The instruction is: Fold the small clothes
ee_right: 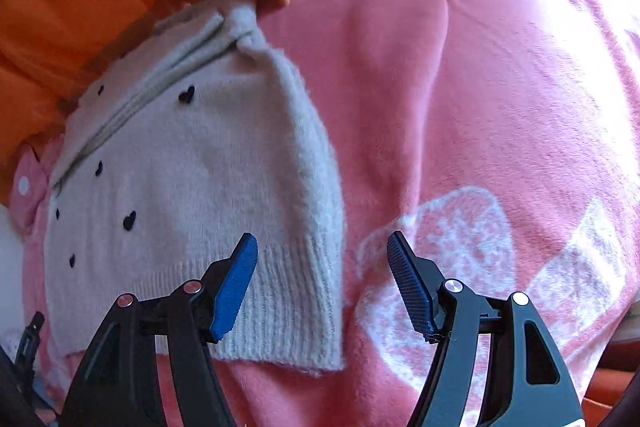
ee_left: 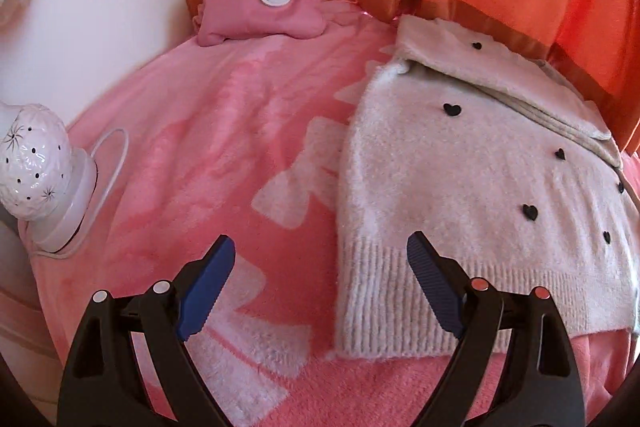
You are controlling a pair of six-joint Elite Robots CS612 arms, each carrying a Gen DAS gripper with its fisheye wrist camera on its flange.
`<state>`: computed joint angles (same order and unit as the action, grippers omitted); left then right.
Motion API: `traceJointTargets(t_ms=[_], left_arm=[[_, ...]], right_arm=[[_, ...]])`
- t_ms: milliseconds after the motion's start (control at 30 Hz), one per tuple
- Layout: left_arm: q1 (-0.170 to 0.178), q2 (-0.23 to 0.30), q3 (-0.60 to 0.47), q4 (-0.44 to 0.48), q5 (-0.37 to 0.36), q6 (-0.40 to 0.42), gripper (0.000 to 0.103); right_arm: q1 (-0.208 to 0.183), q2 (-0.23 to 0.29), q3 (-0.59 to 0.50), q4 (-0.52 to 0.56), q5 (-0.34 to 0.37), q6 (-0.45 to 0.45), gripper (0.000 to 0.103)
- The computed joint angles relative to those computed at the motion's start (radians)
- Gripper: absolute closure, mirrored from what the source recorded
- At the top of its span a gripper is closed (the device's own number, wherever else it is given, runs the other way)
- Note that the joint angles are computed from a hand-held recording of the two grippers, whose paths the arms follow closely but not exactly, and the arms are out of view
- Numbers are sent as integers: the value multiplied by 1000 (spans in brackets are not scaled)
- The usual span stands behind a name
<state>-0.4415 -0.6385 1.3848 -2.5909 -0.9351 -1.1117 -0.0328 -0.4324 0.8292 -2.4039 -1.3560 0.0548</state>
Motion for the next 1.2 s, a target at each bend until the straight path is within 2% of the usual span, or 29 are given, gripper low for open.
traceJointTargets(t_ms=[167, 567, 633, 733, 833, 900, 933, 967, 1000, 1033, 1100, 1200], left_arm=[[2, 8, -12, 16, -7, 8, 18], [7, 23, -34, 9, -62, 36, 18], [13, 27, -35, -14, -103, 43, 18], [33, 32, -22, -100, -218, 30, 15], [40, 33, -11, -158, -248, 12, 14], [40, 33, -7, -176, -249, 15, 22], [39, 33, -4, -185, -245, 26, 39], [40, 34, -1, -212, -248, 51, 62], [43, 36, 6, -256, -269, 65, 74], [47, 38, 13, -300, -295, 67, 93], [49, 34, 30, -355, -313, 71, 95], [36, -6, 80, -425, -304, 99, 97]], right_arm=[[11, 9, -20, 33, -16, -53, 37], [7, 22, -50, 77, 17, -70, 37], [4, 22, -50, 86, 46, -75, 36], [0, 18, -44, 98, 100, -80, 36], [-5, 20, -46, 107, 130, -69, 37], [-4, 21, -46, 103, 126, -71, 42], [-2, 20, -45, 95, 109, -74, 51], [-2, 22, -46, 90, 98, -80, 56], [-1, 22, -46, 83, 88, -83, 67], [-3, 21, -42, 69, 99, -80, 92], [-11, 18, -34, 46, 139, -73, 94], [-30, -31, 51, -57, 224, -52, 96]])
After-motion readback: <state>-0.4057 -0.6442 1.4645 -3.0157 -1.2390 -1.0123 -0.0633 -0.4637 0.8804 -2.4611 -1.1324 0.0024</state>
